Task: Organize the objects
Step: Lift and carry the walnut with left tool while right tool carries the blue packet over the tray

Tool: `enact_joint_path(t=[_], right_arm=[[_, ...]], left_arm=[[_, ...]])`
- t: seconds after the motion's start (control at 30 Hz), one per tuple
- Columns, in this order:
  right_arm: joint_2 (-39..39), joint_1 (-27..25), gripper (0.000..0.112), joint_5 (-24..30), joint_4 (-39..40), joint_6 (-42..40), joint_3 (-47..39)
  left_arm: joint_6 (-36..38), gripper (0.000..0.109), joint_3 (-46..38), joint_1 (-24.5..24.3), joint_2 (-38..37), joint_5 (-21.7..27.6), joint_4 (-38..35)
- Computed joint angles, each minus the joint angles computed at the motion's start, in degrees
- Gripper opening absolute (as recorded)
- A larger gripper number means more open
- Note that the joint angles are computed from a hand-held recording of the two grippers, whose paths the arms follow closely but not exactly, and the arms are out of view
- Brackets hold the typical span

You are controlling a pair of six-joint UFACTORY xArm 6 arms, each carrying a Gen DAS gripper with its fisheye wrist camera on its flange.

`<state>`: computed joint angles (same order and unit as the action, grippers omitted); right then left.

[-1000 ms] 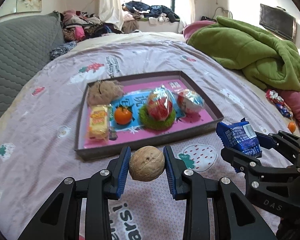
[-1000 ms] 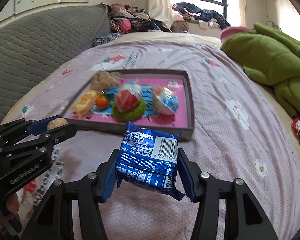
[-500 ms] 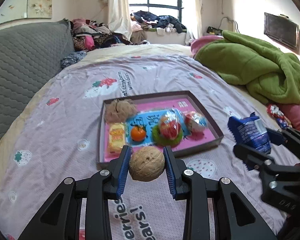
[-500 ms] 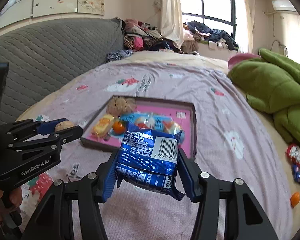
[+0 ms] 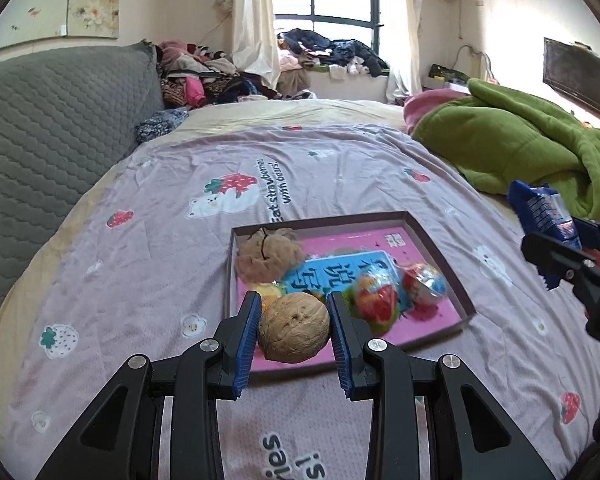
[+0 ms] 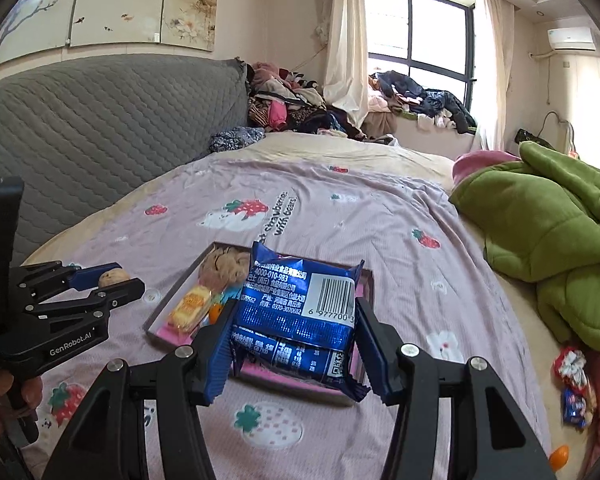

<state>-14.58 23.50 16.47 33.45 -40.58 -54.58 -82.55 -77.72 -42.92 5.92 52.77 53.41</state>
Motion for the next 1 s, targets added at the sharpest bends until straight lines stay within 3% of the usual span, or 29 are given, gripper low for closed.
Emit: enact_joint_path(t=[0.4,1.0], right_arm=[[9.6,-0.3,0.056,-3.5,1.1,-1.5,-5.0],[21.4,1.4,0.056,-10.4,3.8,-7.6,-10.9]], left_arm=[[-0.6,0.035,-0.9,5.9,4.2,-4.6,-0.3],[2.9,0.035,-5.4,9.4,12.3,-9.0,-0.9]])
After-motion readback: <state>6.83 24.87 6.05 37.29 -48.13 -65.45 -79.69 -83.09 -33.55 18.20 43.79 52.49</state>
